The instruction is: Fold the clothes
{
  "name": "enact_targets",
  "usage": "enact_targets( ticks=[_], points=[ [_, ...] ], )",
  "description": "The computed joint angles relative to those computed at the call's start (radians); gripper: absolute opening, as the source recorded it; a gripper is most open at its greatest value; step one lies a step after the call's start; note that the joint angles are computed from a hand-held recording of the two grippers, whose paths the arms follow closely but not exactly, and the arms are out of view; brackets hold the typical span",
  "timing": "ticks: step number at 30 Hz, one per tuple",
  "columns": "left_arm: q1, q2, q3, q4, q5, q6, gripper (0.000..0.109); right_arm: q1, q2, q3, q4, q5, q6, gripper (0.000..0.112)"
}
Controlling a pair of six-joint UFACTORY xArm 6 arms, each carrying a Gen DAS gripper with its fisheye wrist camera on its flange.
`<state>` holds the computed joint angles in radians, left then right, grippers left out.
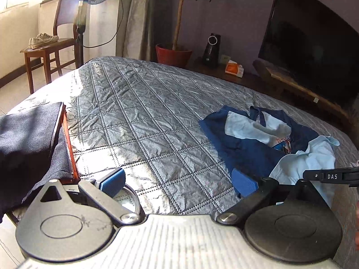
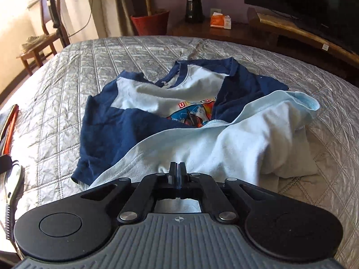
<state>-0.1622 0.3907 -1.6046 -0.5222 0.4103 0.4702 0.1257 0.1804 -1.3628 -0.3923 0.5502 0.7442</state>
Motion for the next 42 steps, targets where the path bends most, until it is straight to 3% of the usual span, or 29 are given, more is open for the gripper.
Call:
enact_targets(
  ticks=[2, 4, 6, 8, 11, 17, 20, 21, 22, 24, 28, 31, 34, 36, 38, 40, 42],
  points=[
    [0.000, 0.001, -0.002, 0.000, 0.003, 0.000, 0.101, -0.006, -0.105, 0.096, -0.069, -0.009, 0.100, 0.000],
    [0.002, 0.003, -0.006, -0.002, 0.009, 0.000, 0.101, 0.007, -0.194, 0.174, -0.111, 0.037, 0.113, 0.000],
    [0.000, 0.000, -0.005, -0.012, 0.013, 0.007, 0.101, 0.026, -0.211, 0.183, -0.087, 0.083, -0.001, 0.017],
    [-0.006, -0.011, 0.012, -0.019, 0.004, 0.026, 0.101, 0.043, -0.172, 0.136, -0.109, 0.069, -0.086, 0.043],
    [-0.017, -0.024, 0.033, -0.031, -0.011, 0.077, 0.101, 0.050, -0.040, -0.029, 0.018, 0.077, -0.186, 0.054],
    [-0.016, -0.010, 0.014, -0.017, 0.018, 0.079, 0.102, 0.043, 0.207, -0.313, 0.162, 0.134, -0.141, 0.054],
    [-0.010, 0.002, -0.007, -0.012, 0.043, 0.062, 0.102, 0.035, 0.308, -0.420, 0.177, 0.203, -0.037, 0.052],
    [-0.009, 0.004, -0.009, -0.015, 0.045, 0.064, 0.102, 0.036, 0.306, -0.403, 0.154, 0.188, -0.012, 0.048],
    [-0.008, 0.005, -0.011, -0.017, 0.048, 0.067, 0.102, 0.036, 0.301, -0.384, 0.132, 0.174, 0.012, 0.035],
    [-0.008, 0.007, -0.013, -0.020, 0.050, 0.072, 0.102, 0.034, 0.291, -0.346, 0.091, 0.140, 0.061, 0.002],
    [-0.007, 0.006, -0.013, -0.018, 0.051, 0.064, 0.102, 0.011, 0.132, -0.134, 0.006, -0.038, 0.229, 0.002],
    [-0.009, 0.002, -0.005, -0.022, 0.046, 0.069, 0.102, 0.003, -0.023, 0.008, -0.087, -0.061, 0.308, 0.002],
    [-0.011, -0.004, 0.003, -0.028, 0.043, 0.082, 0.102, 0.000, -0.243, 0.190, -0.194, -0.014, 0.430, 0.002],
    [-0.013, -0.005, 0.004, -0.027, 0.042, 0.082, 0.102, 0.008, -0.393, 0.300, -0.243, 0.055, 0.495, 0.002],
    [-0.014, -0.005, 0.004, -0.027, 0.043, 0.083, 0.102, 0.046, -0.532, 0.411, -0.226, 0.191, 0.511, 0.003],
    [-0.016, -0.009, 0.009, -0.033, 0.042, 0.092, 0.102, 0.083, -0.667, 0.503, -0.158, 0.342, 0.486, 0.004],
    [-0.021, -0.015, 0.016, -0.036, 0.040, 0.102, 0.102, 0.144, -0.718, 0.555, -0.101, 0.549, 0.475, 0.007]
  ],
)
